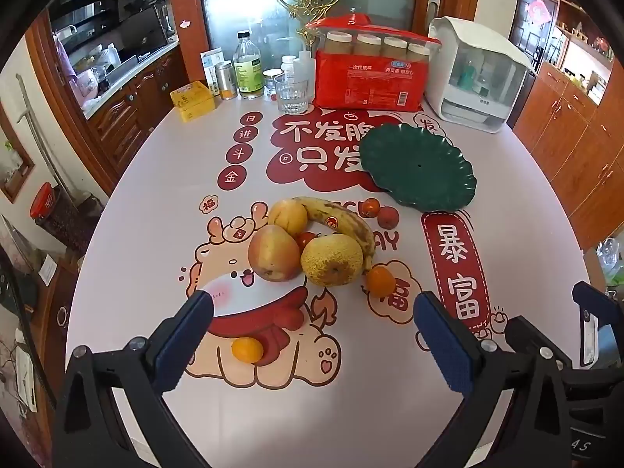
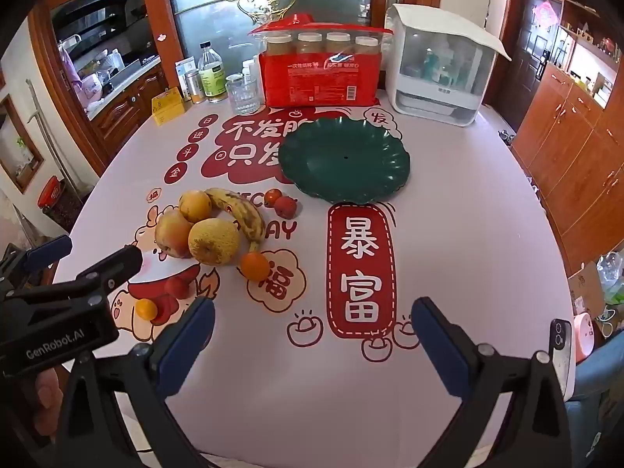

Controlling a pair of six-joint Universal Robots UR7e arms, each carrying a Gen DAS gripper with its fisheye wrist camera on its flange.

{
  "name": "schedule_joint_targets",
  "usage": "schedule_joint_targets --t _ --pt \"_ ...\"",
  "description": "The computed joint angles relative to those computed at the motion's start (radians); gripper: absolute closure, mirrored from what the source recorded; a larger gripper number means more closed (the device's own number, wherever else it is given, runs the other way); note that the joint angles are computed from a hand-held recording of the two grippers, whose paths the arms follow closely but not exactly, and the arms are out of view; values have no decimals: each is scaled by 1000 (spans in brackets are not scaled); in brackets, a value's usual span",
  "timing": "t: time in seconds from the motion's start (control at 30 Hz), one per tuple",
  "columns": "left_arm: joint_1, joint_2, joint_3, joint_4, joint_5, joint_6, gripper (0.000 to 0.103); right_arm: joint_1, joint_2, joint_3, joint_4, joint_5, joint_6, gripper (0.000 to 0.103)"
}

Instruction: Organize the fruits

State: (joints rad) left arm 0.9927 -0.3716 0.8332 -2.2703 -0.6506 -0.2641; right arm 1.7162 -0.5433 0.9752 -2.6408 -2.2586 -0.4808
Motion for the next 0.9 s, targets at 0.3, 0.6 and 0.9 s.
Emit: schedule_joint_targets --t 0.3,0.6,0.9 --pt "-5 17 -16 5 25 -4 1 12 16 -29 15 -13 16 2" --pt "3 -3 -2 -6 7 7 2 10 11 -16 -10 12 -11 2" --pt "1 -11 17 -24 15 4 3 6 8 -4 -34 34 -33 2"
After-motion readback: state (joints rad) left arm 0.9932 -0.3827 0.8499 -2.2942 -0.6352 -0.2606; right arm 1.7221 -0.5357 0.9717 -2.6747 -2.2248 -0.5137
